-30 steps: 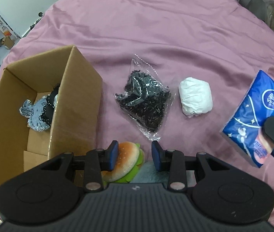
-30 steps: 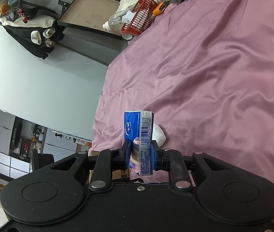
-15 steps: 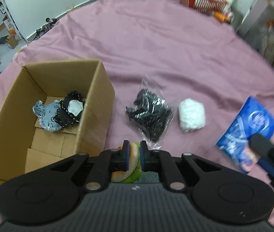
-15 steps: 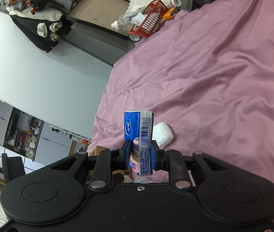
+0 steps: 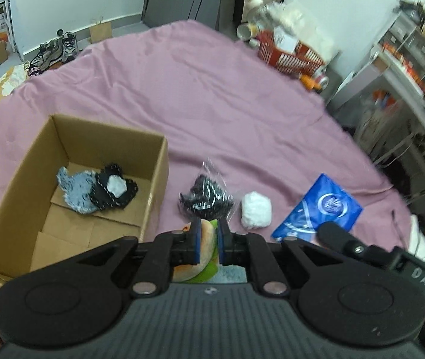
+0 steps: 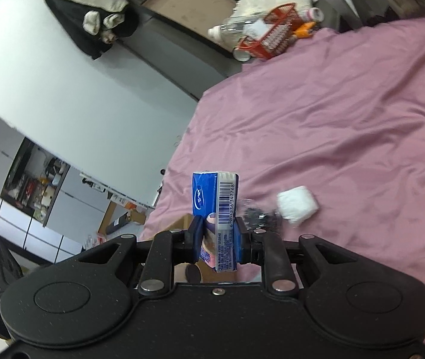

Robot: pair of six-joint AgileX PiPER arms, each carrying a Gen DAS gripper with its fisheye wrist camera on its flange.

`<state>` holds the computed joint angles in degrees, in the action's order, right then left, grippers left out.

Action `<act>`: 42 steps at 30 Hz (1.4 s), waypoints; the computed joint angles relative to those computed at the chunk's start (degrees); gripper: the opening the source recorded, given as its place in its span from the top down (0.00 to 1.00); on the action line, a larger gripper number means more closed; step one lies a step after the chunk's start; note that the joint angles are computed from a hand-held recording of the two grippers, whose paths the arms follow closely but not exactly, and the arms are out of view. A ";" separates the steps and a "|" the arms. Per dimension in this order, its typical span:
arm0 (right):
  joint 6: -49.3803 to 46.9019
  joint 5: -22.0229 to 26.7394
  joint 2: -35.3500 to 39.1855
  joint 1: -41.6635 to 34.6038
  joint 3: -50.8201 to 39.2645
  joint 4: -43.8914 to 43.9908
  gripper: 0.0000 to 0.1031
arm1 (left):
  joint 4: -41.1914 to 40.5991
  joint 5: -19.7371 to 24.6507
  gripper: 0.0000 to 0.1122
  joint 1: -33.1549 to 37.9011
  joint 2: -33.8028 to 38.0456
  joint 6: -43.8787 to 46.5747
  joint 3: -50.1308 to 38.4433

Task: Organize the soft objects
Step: 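Lower the burger into the box with the left gripper while the right drops the blue box in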

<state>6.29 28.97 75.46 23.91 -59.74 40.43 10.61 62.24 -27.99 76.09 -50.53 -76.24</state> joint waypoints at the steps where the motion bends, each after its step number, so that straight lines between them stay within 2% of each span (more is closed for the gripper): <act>1: 1.82 -0.44 0.27 1.35 -0.74 -1.88 0.80 | -0.10 -0.15 0.92 0.70 -0.76 0.43 0.06; 8: 15.58 -1.49 3.44 9.73 -6.33 -15.14 0.80 | -5.30 -1.43 0.91 8.84 -6.41 7.75 1.50; 19: 32.25 0.57 8.71 19.14 -13.21 -31.88 0.80 | -20.29 -1.17 0.91 30.13 -11.26 25.07 5.14; 24: 36.60 2.44 11.87 22.07 -17.02 -36.37 0.80 | -26.03 -0.57 0.90 37.46 -12.04 31.99 7.88; 31: 40.30 5.07 16.17 24.96 -22.00 -40.23 0.79 | -29.70 0.19 0.87 44.56 -12.19 38.11 9.82; 32: 40.97 5.28 16.59 25.31 -22.54 -40.70 0.75 | -30.73 0.60 0.86 45.83 -12.03 39.29 9.87; 38: 44.05 6.00 17.02 25.68 -23.30 -42.50 0.67 | -32.80 2.63 0.76 50.85 -11.91 44.12 9.60; 40: 45.32 6.69 16.53 25.74 -23.26 -43.85 0.61 | -32.84 3.39 0.67 51.30 -11.53 44.56 9.11; 42: 46.60 6.96 15.48 25.72 -22.65 -45.61 0.59 | -31.95 4.17 0.55 51.05 -11.36 44.40 8.59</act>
